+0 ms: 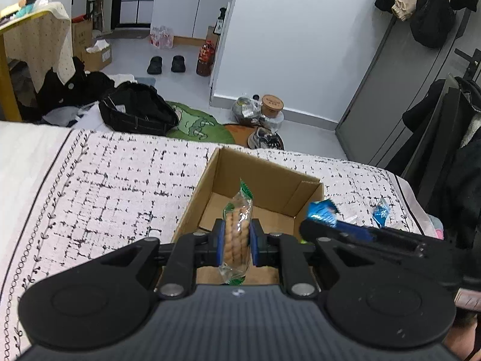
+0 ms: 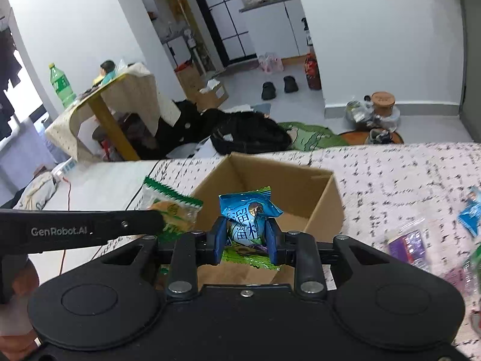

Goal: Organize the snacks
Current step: 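Carry both snacks over the cardboard box and release them inside, then withdraw both open grippers from the box back toward the snack pile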

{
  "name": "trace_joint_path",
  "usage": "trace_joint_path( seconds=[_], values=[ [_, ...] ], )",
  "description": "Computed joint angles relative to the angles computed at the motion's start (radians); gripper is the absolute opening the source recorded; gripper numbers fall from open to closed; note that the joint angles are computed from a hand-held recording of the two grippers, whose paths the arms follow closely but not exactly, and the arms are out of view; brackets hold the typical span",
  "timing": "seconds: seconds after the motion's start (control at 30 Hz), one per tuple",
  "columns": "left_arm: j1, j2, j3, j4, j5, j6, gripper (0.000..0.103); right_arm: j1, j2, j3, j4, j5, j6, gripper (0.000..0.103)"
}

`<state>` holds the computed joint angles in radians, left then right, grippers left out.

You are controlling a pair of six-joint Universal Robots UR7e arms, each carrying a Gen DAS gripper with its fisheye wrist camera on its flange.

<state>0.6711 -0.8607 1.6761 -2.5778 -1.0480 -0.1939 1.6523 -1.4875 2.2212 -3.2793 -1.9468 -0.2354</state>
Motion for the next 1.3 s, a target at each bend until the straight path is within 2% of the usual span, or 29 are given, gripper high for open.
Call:
trace_joint_path(
  seconds=[0.13, 0.27, 0.6, 0.77, 0.93, 1.0, 1.1, 1.23, 1.3],
  values=[
    [0.018, 0.014, -0.009, 0.013, -0.013, -0.002, 0.016, -0.037, -0.021, 0.005, 0.076, 0.068, 0.093, 0.028],
    [0.028, 0.026, -0.013, 0.024, -0.016, 0.009, 0.016, -0.06, -0.033, 0.018, 0.095, 0.086, 0.142, 0.028],
    [0.036, 0.035, -0.008, 0.04, -0.003, -0.012, 0.016, -0.043, -0.003, 0.008, 0.079, 0.072, 0.118, 0.028],
    [0.035, 0.037, -0.009, 0.052, 0.008, -0.023, 0.016, -0.05, -0.01, 0.003, 0.124, 0.075, 0.112, 0.032],
    [0.031, 0.032, -0.006, 0.074, 0.033, -0.033, 0.019, -0.029, -0.028, -0.001, 0.179, 0.015, 0.089, 0.034],
    [0.034, 0.027, -0.005, 0.088, 0.017, -0.045, 0.019, -0.025, -0.042, 0.003, 0.2, 0.002, 0.084, 0.034],
    [0.032, 0.016, 0.008, 0.089, -0.003, -0.048, 0.019, -0.025, -0.06, 0.011, 0.216, 0.011, 0.087, 0.041],
    [0.018, 0.013, 0.026, 0.097, 0.023, -0.052, 0.019, -0.04, -0.102, 0.032, 0.212, 0.081, 0.093, 0.055],
    [0.016, 0.006, 0.031, 0.116, 0.036, -0.07, 0.02, -0.05, -0.128, 0.043, 0.207, 0.11, 0.088, 0.055]
  ],
)
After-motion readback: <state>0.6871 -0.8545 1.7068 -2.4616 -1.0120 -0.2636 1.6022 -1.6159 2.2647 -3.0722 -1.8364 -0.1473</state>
